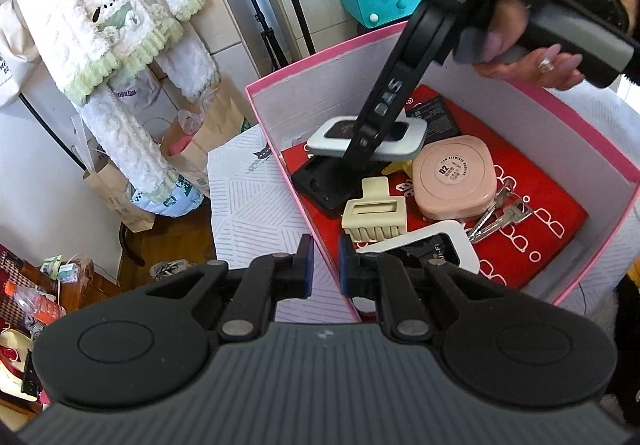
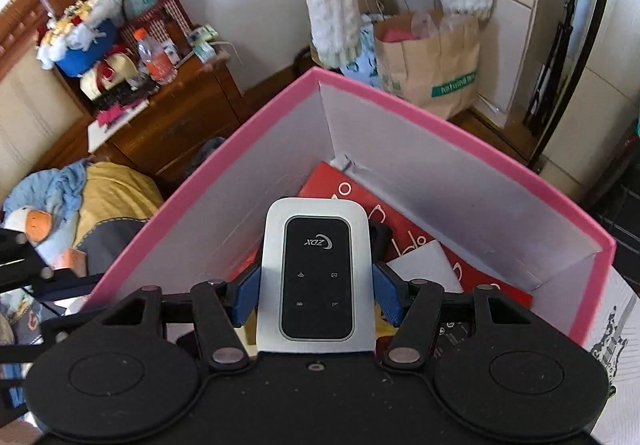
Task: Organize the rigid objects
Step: 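Carry the white Wi-Fi router into the pink box and release it, then grasp the gold AA battery with the right gripper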
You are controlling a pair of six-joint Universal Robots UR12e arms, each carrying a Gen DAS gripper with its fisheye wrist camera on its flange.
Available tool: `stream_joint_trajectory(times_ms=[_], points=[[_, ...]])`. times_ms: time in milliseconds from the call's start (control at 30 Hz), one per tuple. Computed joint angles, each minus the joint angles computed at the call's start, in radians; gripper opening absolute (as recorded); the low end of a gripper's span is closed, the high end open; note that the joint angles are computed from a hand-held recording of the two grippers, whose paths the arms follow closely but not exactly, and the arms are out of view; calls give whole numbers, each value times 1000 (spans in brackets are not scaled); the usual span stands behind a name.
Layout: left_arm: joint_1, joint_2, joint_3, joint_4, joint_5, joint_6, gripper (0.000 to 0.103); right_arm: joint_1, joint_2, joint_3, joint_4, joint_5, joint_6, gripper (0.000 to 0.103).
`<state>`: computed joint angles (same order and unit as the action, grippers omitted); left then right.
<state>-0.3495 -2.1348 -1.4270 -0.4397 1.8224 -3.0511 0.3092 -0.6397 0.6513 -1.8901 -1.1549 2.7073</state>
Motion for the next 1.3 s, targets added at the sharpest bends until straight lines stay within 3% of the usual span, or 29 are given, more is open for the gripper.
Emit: stream_joint_trajectory(times_ms=[67,233,433,500,733,867,1033,1067,1100,1133,1167,1300], points=[[0,0,0,1,-2,-1,11,1,2,3,-13,5,12,66],[1,1,-3,8,-4,-4,11,-18,-26,70,-103,102,87,65],[1,1,-4,14,-4,-5,11,-55,-130,242,-281,201,96,65],[1,1,-5,16,-3,-8,11,-68,-178,323,-380,209,113,65],[0,2,-12,33,-2,-9,12,-109,-304,562,-685,155,184,67],[-1,0,-11,36,3,-13,12,-134,-337,662,-845,73,318,73],[-1,0,-12,40,3,-19,12,-158,-338,737,-913,23,371,72],[-2,0,-12,40,4,-19,12,-161,-336,750,-922,25,375,62],[-2,0,-11,40,3,-20,12,-163,-336,760,-919,28,359,38],[-2,-1,-10,37,1,-20,12,-161,-336,769,-912,28,334,31],[-2,0,-11,38,0,-20,12,-161,-332,777,-918,37,323,26],[4,3,-20,52,-17,-19,12,-163,-314,782,-925,84,330,26]])
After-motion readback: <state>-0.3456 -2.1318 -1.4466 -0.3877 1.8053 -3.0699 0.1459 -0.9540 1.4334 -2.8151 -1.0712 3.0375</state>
